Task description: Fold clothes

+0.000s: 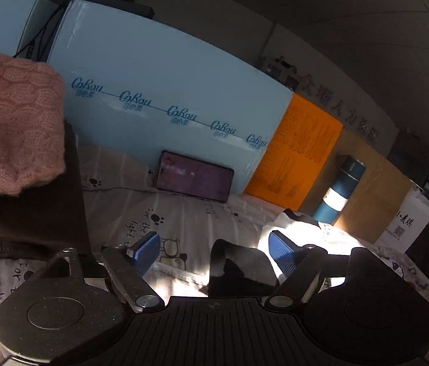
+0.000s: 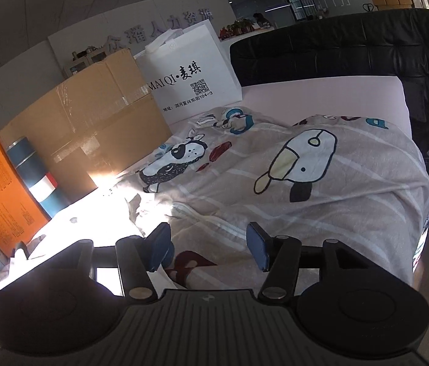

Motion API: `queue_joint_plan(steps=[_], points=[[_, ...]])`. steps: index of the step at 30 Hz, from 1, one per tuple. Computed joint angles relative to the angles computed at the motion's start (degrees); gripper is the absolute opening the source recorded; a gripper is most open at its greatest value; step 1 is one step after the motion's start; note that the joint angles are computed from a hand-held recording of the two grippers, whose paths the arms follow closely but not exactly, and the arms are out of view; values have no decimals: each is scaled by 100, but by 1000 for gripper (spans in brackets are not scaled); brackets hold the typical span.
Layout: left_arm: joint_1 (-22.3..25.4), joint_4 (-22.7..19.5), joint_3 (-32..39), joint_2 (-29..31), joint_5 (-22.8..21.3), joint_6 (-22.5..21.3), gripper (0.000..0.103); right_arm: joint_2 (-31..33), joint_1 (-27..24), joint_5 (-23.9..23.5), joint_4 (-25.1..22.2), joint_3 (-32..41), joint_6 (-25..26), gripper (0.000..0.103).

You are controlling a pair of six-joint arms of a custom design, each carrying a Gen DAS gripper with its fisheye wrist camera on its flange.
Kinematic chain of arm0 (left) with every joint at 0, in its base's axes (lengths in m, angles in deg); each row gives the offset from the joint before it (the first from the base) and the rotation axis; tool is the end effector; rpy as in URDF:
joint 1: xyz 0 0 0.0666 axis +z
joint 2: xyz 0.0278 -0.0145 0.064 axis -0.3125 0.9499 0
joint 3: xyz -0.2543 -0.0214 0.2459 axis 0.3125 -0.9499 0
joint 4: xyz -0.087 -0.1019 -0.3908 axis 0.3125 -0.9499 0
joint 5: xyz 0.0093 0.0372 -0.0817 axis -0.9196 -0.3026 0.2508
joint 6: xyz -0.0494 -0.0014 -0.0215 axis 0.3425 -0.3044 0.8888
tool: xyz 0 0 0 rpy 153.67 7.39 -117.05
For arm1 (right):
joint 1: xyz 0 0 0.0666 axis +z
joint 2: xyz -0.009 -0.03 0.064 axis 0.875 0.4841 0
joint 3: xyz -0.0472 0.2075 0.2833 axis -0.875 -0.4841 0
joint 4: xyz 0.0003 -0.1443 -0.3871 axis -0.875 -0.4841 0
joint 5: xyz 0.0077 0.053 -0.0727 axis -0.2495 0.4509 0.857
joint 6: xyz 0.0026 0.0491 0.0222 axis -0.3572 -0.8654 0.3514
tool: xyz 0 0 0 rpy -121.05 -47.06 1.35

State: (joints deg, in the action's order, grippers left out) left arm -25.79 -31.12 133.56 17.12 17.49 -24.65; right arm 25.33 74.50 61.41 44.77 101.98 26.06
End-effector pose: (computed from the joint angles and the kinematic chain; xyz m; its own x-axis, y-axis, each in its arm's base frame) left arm 0.3584 -0.0445 0.4740 -0.3110 -0.3801 -0.8711 -0.1045 0.9246 -0.3662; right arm 0.4498 0.0980 0.4574 -0.3694 0.5005 -0.7830 0.2571 0.8647 0.4314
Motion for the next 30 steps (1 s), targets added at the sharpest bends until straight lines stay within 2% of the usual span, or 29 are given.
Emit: queue_joint_plan(steps=[3,5,7,9,12,16,18,21,23,25,26,27,28,30], points=[[-67,260,840,781,355,-786,81,382,-19,-641,155,530,188,65],[-143,284,1520,1376,556,-1302,86,659,33,-902,265,915,360,68],[-124,173,2248,2013,924,-1592,90,974,78,-1180,361,1351,472,72],[-67,-128,3087,2724,1283,-1662,90,1357,109,-1508,359,1893,484,75],[-21,-903,4448,3879,1738,-1711,89,2082,108,-2208,-46,2927,552,82],[-51,-1827,5869,5249,2013,-1863,89,3025,111,-2792,-514,4085,555,86],[-84,-2089,6257,5733,1994,-1884,89,3332,59,-2934,-584,4333,545,86],[-58,-2314,6721,6306,1986,-1761,88,3564,-40,-2885,-567,4320,535,86],[-27,-2489,7100,6668,2024,-1788,83,3670,-126,-2938,-597,4267,480,86],[6,-2639,7436,6967,2164,-1805,67,3741,-199,-2980,-641,4219,441,86],[15,-2695,7571,7090,2202,-1817,67,3741,-228,-2992,-669,4185,434,86],[11,-2684,7592,7135,2194,-1832,64,3741,-257,-3003,-697,4152,427,86],[-1,-2613,7522,7119,2200,-1875,57,3726,-277,-3015,-682,4111,377,86],[-37,-2378,7230,6974,2228,-2047,48,3688,-310,-3038,-624,4028,247,86]])
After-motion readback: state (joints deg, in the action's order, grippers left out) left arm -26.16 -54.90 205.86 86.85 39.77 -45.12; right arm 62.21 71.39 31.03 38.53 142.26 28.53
